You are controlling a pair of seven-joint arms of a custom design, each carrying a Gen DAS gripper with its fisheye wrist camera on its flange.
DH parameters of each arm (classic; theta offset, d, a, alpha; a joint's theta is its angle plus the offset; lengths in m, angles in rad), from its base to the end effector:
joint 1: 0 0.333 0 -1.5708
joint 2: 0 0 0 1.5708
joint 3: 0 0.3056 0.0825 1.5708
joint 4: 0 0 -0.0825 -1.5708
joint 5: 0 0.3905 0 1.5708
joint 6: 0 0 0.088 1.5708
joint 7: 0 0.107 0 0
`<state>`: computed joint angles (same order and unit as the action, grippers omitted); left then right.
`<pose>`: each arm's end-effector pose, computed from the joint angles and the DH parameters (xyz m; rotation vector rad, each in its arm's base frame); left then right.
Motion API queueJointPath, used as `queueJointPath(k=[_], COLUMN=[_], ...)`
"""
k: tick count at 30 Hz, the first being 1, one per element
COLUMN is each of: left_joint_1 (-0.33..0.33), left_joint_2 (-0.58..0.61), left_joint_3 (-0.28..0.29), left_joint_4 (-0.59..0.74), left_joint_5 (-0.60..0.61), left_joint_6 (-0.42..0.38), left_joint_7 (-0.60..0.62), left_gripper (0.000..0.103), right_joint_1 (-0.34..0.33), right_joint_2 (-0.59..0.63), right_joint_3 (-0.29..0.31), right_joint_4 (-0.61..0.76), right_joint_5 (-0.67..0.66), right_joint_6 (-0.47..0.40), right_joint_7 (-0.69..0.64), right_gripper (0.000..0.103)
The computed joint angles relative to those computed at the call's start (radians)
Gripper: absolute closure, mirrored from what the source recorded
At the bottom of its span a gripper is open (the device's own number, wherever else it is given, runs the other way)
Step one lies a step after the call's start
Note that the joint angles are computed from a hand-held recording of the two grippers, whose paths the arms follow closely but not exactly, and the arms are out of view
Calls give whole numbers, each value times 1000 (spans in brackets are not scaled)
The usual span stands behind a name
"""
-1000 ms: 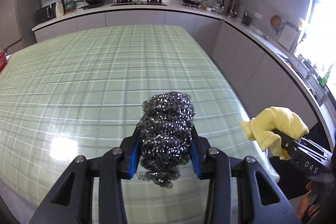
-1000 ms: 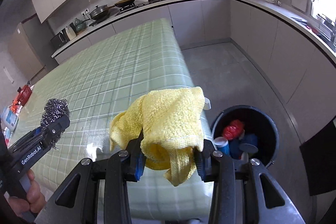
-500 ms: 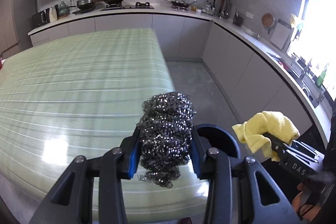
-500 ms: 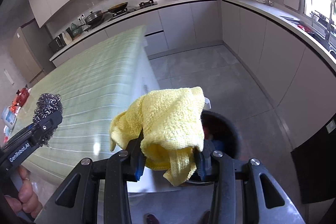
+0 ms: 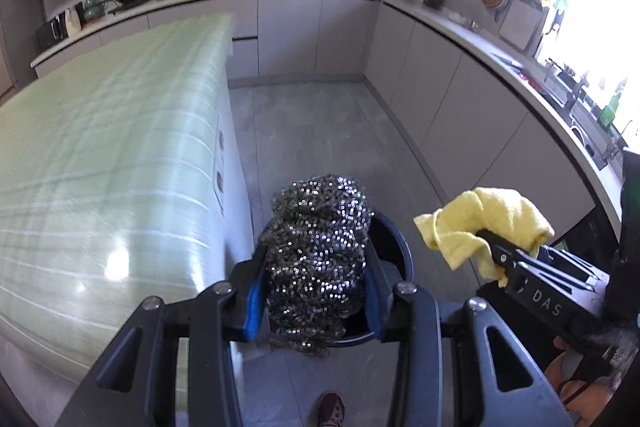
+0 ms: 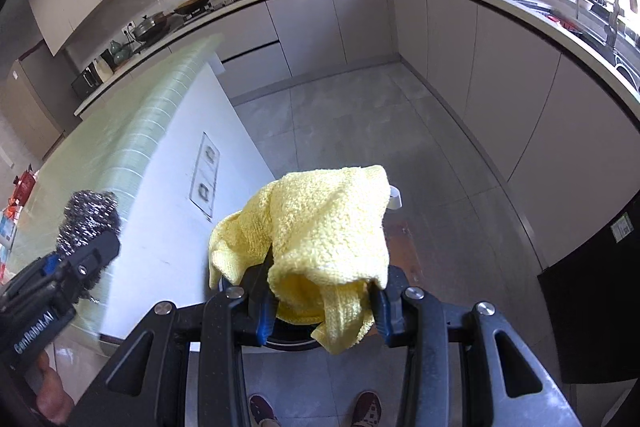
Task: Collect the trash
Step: 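Carry the steel wool and yellow cloth over the black bucket, then open left tool to drop the steel wool while right tool drops the cloth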
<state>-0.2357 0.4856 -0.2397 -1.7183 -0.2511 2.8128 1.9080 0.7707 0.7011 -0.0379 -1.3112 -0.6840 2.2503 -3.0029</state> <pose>0.6479 -0.2939 0.3684 -1.3792 2.4278 -0.9029 0.5735 0.5019 0.3442 -1.2362 2.3071 -0.6082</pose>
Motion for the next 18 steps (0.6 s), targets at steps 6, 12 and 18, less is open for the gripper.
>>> queueJointPath(k=[6,12,18], left_joint_1=[-74,-114,-152], left_joint_2=[29,93,153], left_joint_3=[59,100,134], left_joint_4=[-11,24,79], left_joint_5=[76,138,211], left_joint_6=[23,-2,-27], left_joint_7=[-111,-233,-330], left_gripper=[61,59,52], right_joint_1=[-31,-71,-94], right_joint_2=[18,114,244], right_joint_3=[4,2,-10], right_joint_4=[-18,72,222], right_joint_5=[14,68,139], right_joint_6=[31,74,101], right_joint_7=[-49,-149,-274], right_gripper=[62,61,52])
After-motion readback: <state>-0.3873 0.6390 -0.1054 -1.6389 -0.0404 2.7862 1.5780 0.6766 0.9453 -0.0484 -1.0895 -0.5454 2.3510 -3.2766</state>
